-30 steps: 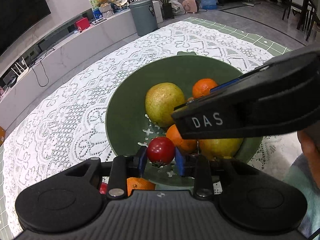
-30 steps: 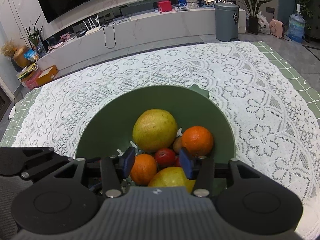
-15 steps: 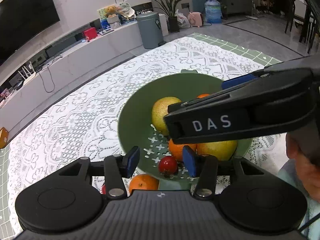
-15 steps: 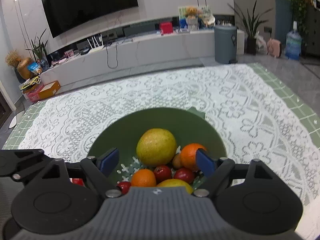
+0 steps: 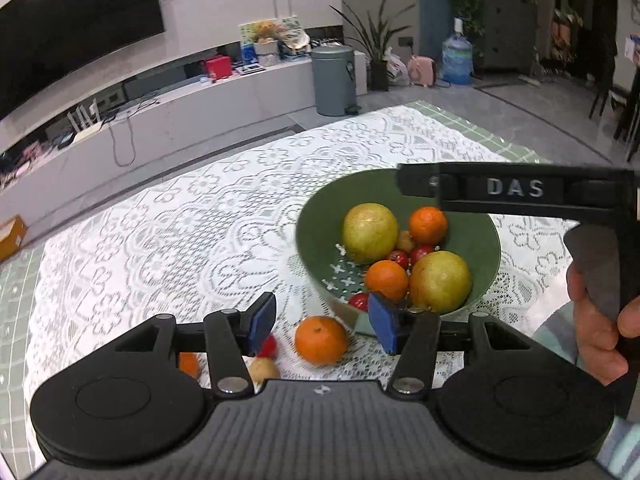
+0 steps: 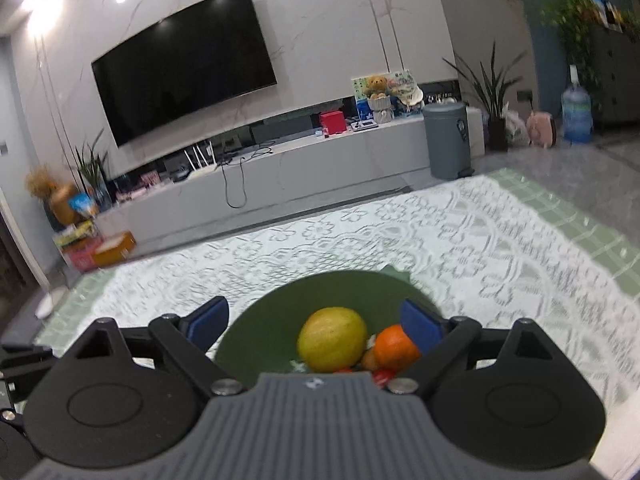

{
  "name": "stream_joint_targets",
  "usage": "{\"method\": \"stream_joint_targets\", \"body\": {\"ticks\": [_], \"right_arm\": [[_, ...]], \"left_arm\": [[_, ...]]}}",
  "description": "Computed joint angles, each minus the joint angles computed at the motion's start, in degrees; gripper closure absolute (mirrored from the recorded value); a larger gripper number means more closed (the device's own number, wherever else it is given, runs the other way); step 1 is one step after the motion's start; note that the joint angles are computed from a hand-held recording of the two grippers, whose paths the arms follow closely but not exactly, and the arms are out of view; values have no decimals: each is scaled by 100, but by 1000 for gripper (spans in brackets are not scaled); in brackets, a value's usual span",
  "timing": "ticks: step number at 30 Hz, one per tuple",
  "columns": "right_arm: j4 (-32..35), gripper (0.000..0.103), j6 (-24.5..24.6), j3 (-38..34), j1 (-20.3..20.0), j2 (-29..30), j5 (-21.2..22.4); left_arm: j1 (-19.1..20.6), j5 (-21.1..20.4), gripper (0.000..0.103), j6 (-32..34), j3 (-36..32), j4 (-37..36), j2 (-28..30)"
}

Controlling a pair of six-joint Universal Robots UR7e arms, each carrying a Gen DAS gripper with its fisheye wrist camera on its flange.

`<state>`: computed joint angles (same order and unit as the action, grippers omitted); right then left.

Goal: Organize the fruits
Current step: 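Withdraw both tools from the colander toward the remaining oranges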

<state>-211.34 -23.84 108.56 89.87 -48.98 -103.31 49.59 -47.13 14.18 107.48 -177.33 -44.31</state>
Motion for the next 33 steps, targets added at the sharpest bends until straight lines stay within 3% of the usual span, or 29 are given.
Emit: {"method": "stream_joint_targets", "body": {"ticks": [5, 13, 21, 33], "right_arm": [[-494, 13, -80, 79, 90, 108, -165], [-723, 14, -188, 279, 225, 197, -212], [-433, 16, -468, 460, 357, 322, -84], [-192, 35, -1756, 323, 765, 915, -686]], "left_arm": [[97, -5, 40, -260, 201, -151, -243], [364, -131, 39, -452, 495, -464, -579], [603, -348, 40, -321, 795, -867, -837], [959, -601, 40, -87, 785, -1175, -720]]}}
